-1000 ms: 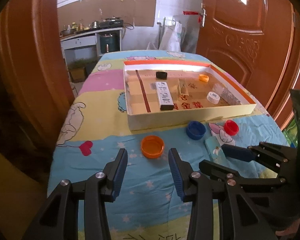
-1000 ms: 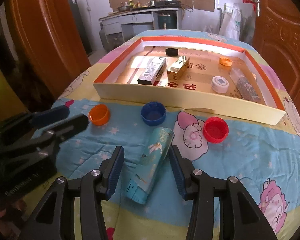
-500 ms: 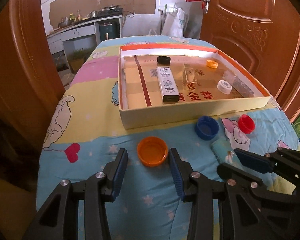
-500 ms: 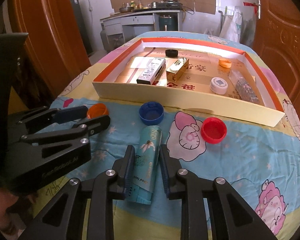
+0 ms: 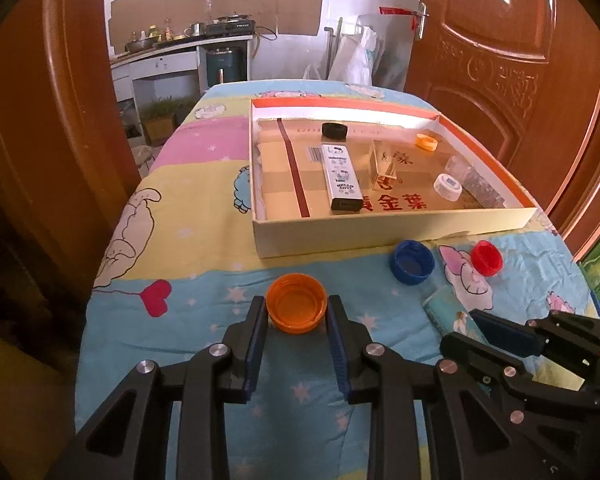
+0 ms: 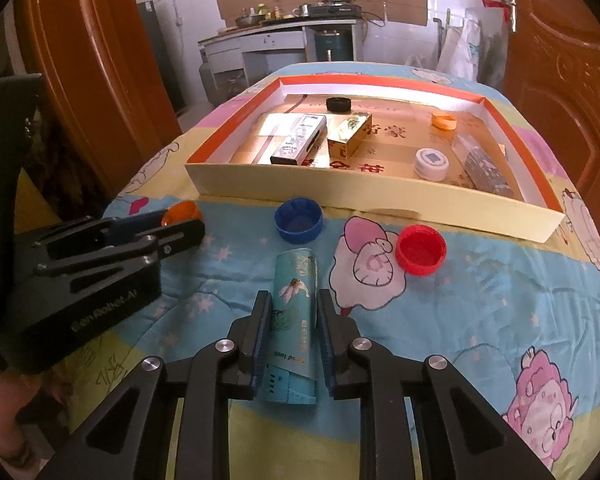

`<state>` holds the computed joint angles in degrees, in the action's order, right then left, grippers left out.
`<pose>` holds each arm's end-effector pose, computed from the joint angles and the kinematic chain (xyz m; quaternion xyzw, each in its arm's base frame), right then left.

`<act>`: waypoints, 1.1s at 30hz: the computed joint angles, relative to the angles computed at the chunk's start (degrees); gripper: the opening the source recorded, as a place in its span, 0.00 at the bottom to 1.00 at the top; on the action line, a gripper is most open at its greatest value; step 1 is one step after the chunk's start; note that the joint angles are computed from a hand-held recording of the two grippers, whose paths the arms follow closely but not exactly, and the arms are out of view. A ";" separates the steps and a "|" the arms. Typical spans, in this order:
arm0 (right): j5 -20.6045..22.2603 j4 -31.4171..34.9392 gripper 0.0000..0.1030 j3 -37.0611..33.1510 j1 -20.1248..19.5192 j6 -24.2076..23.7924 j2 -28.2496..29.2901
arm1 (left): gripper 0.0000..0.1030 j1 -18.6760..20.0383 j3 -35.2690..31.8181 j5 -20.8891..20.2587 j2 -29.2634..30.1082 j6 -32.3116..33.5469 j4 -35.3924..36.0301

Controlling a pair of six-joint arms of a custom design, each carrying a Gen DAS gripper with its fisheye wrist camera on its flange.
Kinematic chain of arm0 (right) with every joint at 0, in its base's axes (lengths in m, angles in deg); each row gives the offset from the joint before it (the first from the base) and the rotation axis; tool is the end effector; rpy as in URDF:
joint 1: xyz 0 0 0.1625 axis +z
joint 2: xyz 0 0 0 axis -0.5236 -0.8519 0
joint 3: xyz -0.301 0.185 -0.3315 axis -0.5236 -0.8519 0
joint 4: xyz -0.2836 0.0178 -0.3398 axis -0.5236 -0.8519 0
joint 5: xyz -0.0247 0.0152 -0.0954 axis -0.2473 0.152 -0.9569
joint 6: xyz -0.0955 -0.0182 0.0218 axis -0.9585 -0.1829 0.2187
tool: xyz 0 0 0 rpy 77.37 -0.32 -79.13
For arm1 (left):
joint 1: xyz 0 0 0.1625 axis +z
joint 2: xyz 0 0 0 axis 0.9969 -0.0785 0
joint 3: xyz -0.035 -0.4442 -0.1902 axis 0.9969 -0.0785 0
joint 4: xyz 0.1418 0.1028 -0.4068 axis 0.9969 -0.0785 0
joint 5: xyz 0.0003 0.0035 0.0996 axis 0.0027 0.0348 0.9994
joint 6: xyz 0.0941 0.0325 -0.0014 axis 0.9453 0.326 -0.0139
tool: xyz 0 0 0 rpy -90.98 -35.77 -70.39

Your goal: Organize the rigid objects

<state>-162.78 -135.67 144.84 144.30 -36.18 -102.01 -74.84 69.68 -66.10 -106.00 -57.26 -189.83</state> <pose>0.2126 -0.2669 0.1052 0.3541 -0.8972 0.1642 0.2067 -0.1964 -0.2473 0.1316 0.0546 0.8654 -0.3476 0.3569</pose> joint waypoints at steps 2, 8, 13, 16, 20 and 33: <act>0.09 0.55 0.22 0.34 -0.22 0.16 -0.84 | 0.29 -0.72 -0.17 -0.13 -0.79 -1.04 1.46; 0.63 2.37 0.22 1.58 -1.19 0.55 -5.47 | 0.29 -2.98 -0.89 0.02 -2.38 -3.22 4.39; 0.48 3.91 0.22 2.17 -1.52 0.68 -9.45 | 0.29 -3.86 -1.34 0.40 -2.01 -3.16 4.42; 0.38 4.97 0.22 2.36 -1.65 0.80 -11.66 | 0.29 -4.62 -1.74 0.48 -1.82 -3.28 4.76; 0.13 6.63 0.22 2.43 -1.44 0.98 -14.97 | 0.29 -5.36 -2.54 0.82 -1.64 -3.30 5.61; -0.83 10.92 0.22 0.15 0.15 0.69 -22.50 | 0.29 -6.51 -5.14 3.72 -0.37 -0.47 5.07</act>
